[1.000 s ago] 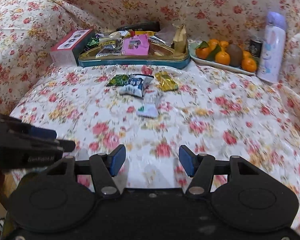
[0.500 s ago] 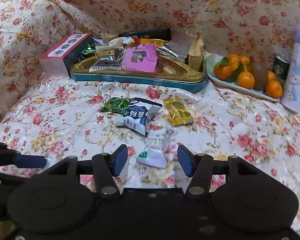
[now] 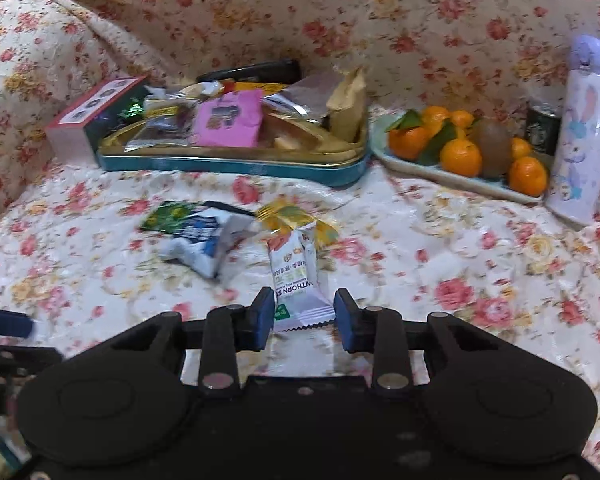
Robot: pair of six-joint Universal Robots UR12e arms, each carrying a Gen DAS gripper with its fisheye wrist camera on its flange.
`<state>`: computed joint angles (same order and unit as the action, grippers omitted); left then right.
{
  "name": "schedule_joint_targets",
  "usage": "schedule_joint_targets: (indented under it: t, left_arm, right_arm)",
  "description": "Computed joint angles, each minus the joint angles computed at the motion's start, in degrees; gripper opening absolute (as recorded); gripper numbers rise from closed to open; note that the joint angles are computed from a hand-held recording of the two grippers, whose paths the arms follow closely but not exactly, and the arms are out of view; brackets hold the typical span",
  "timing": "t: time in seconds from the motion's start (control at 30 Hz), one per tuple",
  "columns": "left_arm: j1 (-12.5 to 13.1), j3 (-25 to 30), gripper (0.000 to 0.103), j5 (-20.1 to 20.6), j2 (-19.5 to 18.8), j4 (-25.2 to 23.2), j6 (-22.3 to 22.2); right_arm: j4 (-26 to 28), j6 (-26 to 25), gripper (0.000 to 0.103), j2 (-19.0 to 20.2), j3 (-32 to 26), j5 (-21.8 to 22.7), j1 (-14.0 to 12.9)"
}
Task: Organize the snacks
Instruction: 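Lower the left tool to the blue-white packet while the right tool nears the white hawthorn stick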
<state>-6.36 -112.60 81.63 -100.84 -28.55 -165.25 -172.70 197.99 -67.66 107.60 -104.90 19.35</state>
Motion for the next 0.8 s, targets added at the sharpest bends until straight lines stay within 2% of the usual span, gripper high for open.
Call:
schedule_joint_targets:
  t: [0.2,0.37,0.57,0.7,0.8]
  left_arm:
    - [-0.09,0.16,0.052,0.25,-0.10,-0.26,0.10]
    - [-0.17,0.40,0.052,0.51,-0.17,-0.74,0.10]
    - [-0.30,0.59,0.052,0.85,-0.30,-1.07,-0.02]
    - [-0.07,0.71,0.052,0.11,-0.38,-1.26,0.71]
    - [-0.01,1.63,0.052,-0.14,-0.58,-3.14,0.49]
  right_arm:
    - [-2.95,-4.02,0.036,0.99,-0.14,-0.46,-0.30]
    - [-5.08,-6.73,0.039,1.87,-0.40,1.19,-0.68]
    - [-6.30,-8.22,0.046,2.16,-0.47,3.99,-1.80]
    - [-8.07,-10.20,0.057,2.61,-0.26,4.36,-1.87]
    - [-11.03,-11.21,0.057,3.33,0.19,4.19,-1.83]
